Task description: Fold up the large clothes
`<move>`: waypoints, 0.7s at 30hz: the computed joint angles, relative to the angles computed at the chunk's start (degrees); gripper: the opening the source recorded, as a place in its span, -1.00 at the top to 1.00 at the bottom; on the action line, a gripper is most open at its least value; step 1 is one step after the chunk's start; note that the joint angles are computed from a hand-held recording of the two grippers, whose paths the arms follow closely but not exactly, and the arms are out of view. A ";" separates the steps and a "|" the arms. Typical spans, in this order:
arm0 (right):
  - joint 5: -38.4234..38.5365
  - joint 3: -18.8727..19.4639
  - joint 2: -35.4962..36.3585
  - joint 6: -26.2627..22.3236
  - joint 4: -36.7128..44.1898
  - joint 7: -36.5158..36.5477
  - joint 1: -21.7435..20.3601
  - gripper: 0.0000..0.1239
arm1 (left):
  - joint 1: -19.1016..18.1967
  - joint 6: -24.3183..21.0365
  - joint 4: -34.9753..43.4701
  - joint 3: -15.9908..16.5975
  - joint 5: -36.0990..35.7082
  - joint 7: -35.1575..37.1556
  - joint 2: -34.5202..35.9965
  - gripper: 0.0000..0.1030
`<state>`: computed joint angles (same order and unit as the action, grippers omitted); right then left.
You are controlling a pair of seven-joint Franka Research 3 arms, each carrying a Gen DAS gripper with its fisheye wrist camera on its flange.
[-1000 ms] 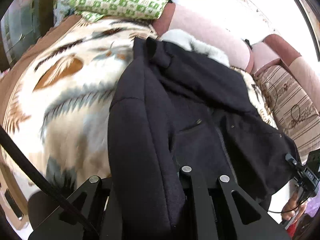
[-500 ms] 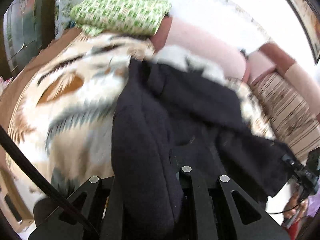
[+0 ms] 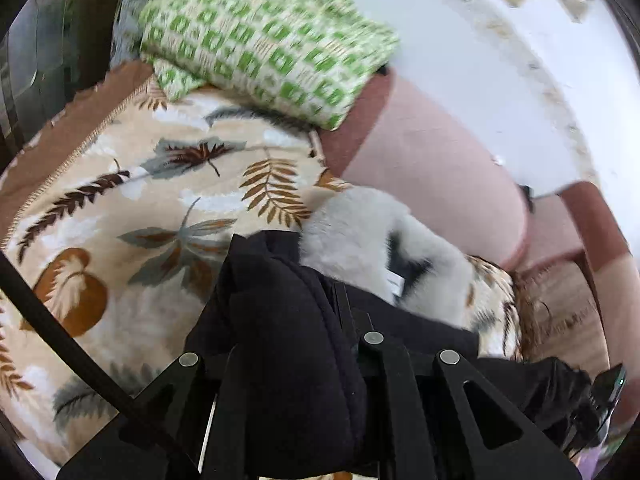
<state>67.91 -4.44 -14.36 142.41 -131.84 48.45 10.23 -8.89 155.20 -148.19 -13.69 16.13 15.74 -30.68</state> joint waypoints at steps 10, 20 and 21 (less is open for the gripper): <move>-10.35 5.15 26.79 2.35 19.28 14.38 -3.04 0.71 | 3.27 4.73 11.53 3.08 1.59 2.66 25.72 0.66; -9.24 9.42 32.35 3.28 22.58 15.34 -7.07 0.64 | 2.72 9.94 11.65 4.43 -6.18 10.76 28.07 0.28; -8.79 9.49 31.38 2.88 22.14 14.44 -7.43 0.54 | 2.42 11.85 10.16 4.57 -7.39 12.62 26.26 0.09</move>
